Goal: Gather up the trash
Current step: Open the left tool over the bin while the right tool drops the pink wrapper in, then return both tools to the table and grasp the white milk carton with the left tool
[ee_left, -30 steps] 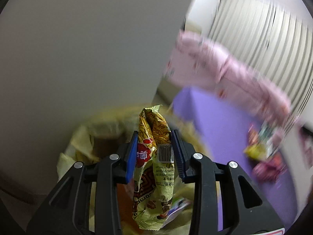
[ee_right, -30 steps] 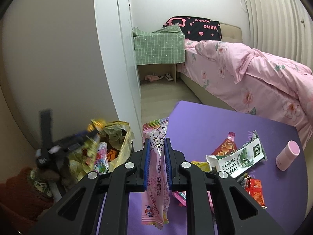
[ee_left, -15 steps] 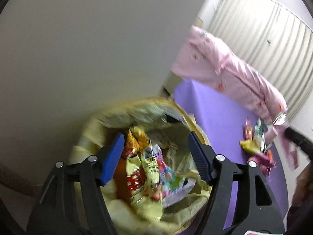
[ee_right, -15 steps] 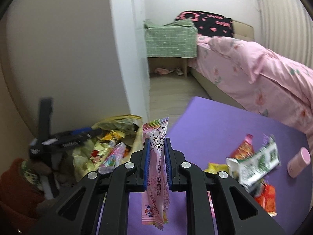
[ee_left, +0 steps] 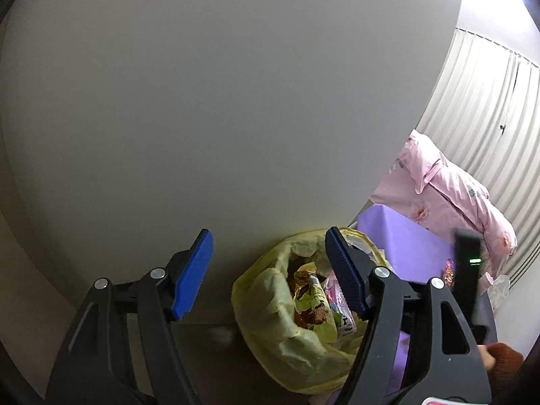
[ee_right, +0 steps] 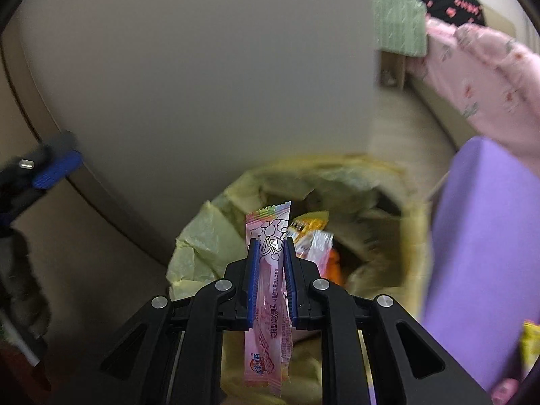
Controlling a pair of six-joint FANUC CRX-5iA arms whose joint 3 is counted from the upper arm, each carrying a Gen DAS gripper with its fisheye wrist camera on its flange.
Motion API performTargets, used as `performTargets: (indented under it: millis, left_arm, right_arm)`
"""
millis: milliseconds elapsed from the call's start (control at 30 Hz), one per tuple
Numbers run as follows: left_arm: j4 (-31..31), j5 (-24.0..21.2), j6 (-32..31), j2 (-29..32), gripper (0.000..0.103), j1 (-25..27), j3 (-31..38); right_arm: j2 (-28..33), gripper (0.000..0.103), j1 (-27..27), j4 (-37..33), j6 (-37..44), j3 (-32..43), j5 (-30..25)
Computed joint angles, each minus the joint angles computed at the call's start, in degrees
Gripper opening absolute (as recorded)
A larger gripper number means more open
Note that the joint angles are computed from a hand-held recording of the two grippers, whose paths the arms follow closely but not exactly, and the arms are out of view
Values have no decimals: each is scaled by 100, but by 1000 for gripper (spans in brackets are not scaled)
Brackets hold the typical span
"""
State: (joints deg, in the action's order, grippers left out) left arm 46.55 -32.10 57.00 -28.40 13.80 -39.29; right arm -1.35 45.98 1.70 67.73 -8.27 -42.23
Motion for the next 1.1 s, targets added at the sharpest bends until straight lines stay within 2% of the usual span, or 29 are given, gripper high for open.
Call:
performTargets:
  millis: [133, 200, 233, 267, 333, 500, 600, 700, 833, 933, 1033, 1100]
  left_arm:
    - [62, 14, -66, -4, 66, 45, -64]
    - [160, 25, -161, -25, 66, 74, -120]
    - [185, 32, -178, -23, 66, 78, -128]
    - [234, 40, -207, -18, 66, 81, -144]
    - [277, 57, -202, -11, 66, 59, -151]
    - [339, -49, -280, -69, 66, 21, -187]
    - [356, -111, -328, -18, 66, -162, -138]
    - [491, -76, -486, 81, 66, -483, -118]
    - [485, -101, -462, 415, 66, -1041, 69]
    - [523, -153, -520, 578, 66, -1363, 158]
    - [552, -133, -615, 799, 66, -1795, 294]
    - [564, -178, -679, 925, 66, -2021, 395]
  right_arm:
    - [314, 16, -78, -318, 301, 235, -228]
    - [290, 27, -138, -456, 398, 269, -274]
    - [263, 39, -154, -454, 413, 262, -258]
    - [166, 45, -182, -490, 487, 204, -183]
    - [21, 48, -204, -486, 537, 133, -100]
    - [-608, 49, -99, 400, -284, -394, 100]
    - [-1194, 49, -3, 1130, -890, -895, 170]
    - [-1817, 49, -31, 1896, -1560, -1411, 155]
    - [-2540, 57, -167, 2697, -2302, -1976, -130]
    - [-3125, 61, -430, 2965, -2560, -2373, -462]
    - [-3509, 62, -716, 2887, -2349, -2624, -611]
    - [-3711, 62, -924, 2545, -2057, -2666, -1018]
